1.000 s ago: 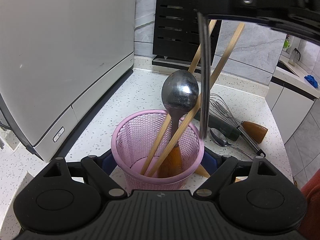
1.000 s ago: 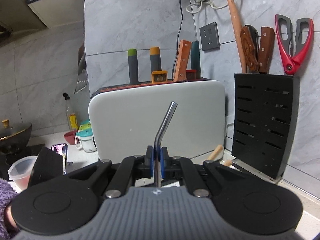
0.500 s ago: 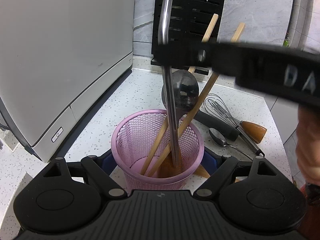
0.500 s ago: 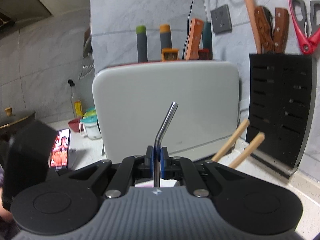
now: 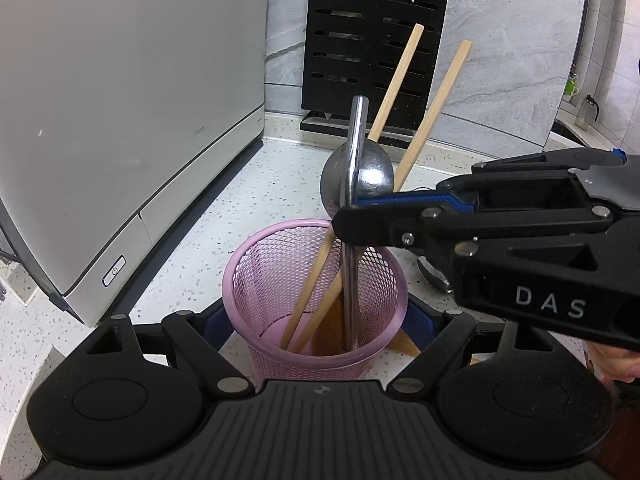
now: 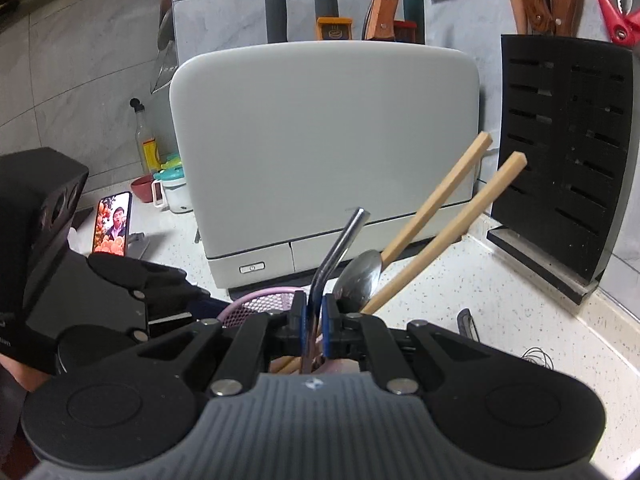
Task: Organize utensils
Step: 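Carry the metal straw over the pink cup and drop it in with the right gripper, then move the right gripper back to the counter toward the dark green peeler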
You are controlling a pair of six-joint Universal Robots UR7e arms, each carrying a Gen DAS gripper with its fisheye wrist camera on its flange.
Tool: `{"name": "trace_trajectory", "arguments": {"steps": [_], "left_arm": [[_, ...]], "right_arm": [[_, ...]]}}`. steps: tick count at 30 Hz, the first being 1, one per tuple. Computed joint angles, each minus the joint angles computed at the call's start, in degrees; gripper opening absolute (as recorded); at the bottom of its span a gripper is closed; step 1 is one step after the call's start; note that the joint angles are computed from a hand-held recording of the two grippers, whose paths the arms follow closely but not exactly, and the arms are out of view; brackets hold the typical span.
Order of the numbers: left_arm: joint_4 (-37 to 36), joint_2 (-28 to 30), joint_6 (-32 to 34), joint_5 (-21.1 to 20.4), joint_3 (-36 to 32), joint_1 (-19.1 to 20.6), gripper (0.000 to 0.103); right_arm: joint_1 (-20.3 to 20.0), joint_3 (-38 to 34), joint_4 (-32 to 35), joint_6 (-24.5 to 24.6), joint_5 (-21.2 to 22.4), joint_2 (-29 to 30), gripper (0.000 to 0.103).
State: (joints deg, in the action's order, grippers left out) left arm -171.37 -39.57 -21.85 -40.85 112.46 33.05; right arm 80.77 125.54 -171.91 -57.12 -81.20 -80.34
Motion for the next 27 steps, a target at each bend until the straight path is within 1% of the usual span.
{"name": "trace_trajectory", "arguments": {"steps": [9,10,11,13,17,22,25,27], "left_arm": [[-0.09,-0.10,0.01,-0.15,0.10,0.05,0.099],[-0.08,-0.12,-0.04,-0.14,0.11,0.05,0.099],[-0.08,-0.12,-0.04,-0.14,0.11,0.05,0.099],[-0.08,-0.11,-0.03,-0.15,0.12,0.04,0.099],[-0.29,-0.15,0.24,-0.28,0.25,0.07,0.099],[-0.39,-0.36,0.44,-0.46,0.44,0.10,0.099],[-0.46,-0.43,0.64,-0.54,0.50,0.16,0.099],[-0.49,-0.41,0.72,-0.59,0.44,0.20,0.099]], "right_arm": [[0.64,-1.21,3.34,1.28,-1.89,-1.20,0.006],[0.73,-1.28,3.69,1.24,-2.19,-1.56,0.010],[0.82,-1.42,4.26,1.25,-2.51,-1.95,0.017],[0.99,-1.88,6.32,1.08,-3.12,-2.83,0.025],[1.72,-2.05,6.99,1.30,-6.07,-4.19,0.026],[1.27,-3.09,11.12,2.56,-8.44,-6.74,0.026],[0.64,-4.12,11.73,3.79,-10.06,-7.34,0.026],[0.35,-4.82,10.87,4.42,-11.69,-6.96,0.026]]}}
